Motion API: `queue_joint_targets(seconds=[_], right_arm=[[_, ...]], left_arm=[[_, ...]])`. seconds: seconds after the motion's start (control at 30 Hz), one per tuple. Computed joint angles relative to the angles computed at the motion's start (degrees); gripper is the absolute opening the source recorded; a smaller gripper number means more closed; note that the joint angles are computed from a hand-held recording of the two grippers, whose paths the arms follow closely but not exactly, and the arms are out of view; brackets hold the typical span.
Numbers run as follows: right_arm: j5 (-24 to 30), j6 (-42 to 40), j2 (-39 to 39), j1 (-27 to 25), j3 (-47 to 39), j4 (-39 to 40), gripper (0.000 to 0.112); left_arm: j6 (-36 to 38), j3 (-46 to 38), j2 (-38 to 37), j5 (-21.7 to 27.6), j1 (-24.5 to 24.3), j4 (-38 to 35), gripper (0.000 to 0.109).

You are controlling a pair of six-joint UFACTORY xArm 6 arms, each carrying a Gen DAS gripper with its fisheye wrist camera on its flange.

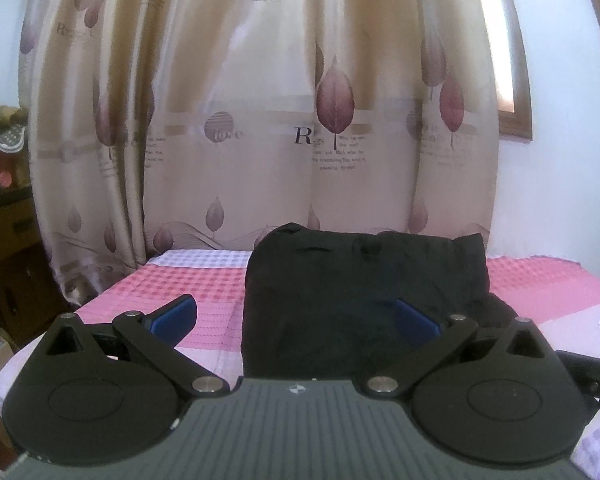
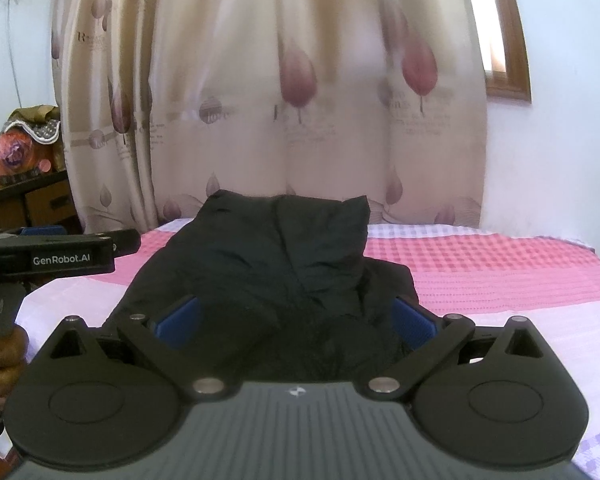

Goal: Fold large clothes

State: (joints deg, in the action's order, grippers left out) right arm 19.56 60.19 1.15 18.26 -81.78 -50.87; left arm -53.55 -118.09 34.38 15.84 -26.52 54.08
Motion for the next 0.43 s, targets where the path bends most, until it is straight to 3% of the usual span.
queue_joint_targets(seconds=[0.13, 0.23, 0.43], right_arm=[[0.5, -0.5, 0.4, 0.4, -0.4, 0.4, 0.103], [0.9, 0.1, 0.5, 0.6, -0.6, -0.3, 0.103], [3.1, 2.5, 1.2, 1.4, -2.0, -3.7, 0.103]], left_arm=[[0.8, 0.1, 0.4, -2.2, 0.3, -0.9, 0.103], [-4.8, -0.1, 0.3, -3.1, 0.6, 5.4, 0.103], [-8.1, -0.3, 0.2, -2.7, 0.7, 7.2, 0.103]])
